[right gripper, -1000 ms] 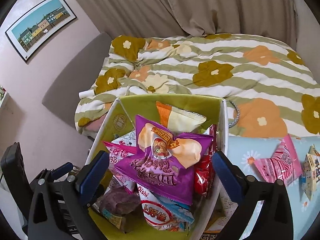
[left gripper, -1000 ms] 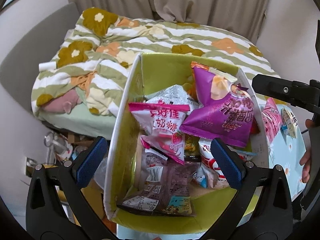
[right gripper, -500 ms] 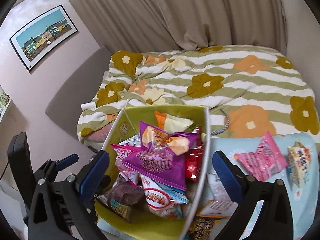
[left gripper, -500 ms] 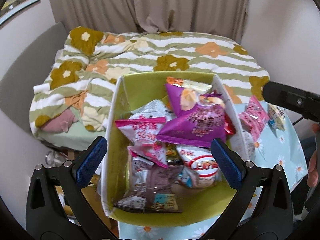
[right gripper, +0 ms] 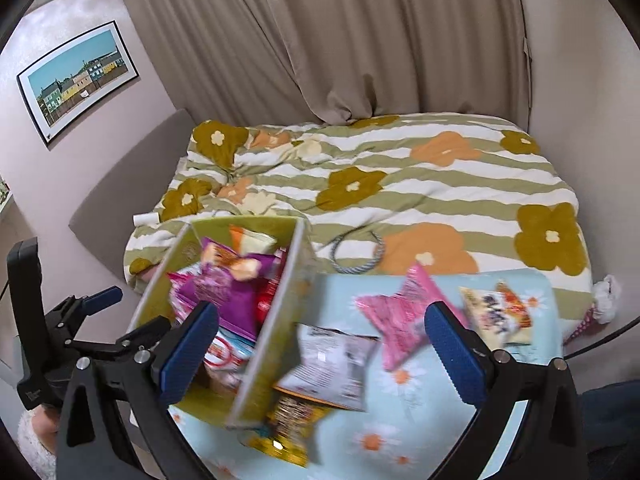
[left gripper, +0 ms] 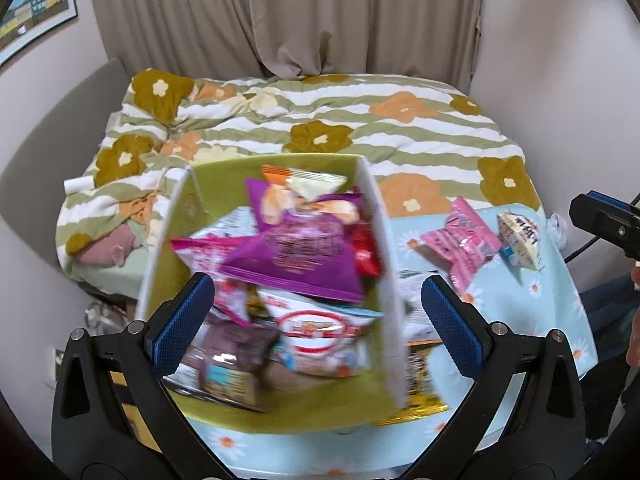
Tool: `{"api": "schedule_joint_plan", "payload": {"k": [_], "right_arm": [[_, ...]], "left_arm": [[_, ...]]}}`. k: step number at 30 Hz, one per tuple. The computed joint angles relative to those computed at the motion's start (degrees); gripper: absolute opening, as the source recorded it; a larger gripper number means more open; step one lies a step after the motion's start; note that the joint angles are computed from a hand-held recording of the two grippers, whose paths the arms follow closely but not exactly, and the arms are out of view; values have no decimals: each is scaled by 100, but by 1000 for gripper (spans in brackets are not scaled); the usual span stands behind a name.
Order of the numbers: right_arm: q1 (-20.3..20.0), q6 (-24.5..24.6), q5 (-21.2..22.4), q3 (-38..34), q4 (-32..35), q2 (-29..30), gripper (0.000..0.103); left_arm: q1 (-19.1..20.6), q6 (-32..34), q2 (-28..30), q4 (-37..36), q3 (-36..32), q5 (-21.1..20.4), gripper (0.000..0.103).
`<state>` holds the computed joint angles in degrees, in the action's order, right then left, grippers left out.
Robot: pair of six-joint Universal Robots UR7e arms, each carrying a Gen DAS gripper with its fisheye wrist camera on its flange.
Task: Organize snacks
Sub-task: 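Move both tools back toward the remaining bags on the cloth, then grasp the white chip bag with the left tool while the right tool grasps the pink striped bag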
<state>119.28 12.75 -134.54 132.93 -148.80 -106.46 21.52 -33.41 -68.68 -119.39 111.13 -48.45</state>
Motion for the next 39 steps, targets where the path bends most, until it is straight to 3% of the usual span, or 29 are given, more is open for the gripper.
{"api": "schedule_joint_plan", "payload": {"k": [4,8,14,17,22,27,39], "right_arm": [[-350,-506,177,55,442,-641,103],[-896,-1157,623,103,645,-1180,103],[-2233,-2418,1812,163,815,-1737,103],[-2900,-2936,2370,157,892,-1790,103],[-3632,-3626,2880,118,921,-1596,103],[-3934,-3991,3055,58,794,-1205,103],[-4098,-4307,3143,-232,821,-322,103]], "left_arm": [[-273,-681,337,144,-89,72,103],[-556,-1312,697,298,-128,207,103],[-808,-2463,1266,828,-254,304,103],[-818,-2627,1558,883,-291,193,103],[-797,-2517,2181,1076,-507,186,103],[-635,-2247,2706,1162,-753,198,103],[-186,-1927,3323,1477,-1166,190,103]]}}
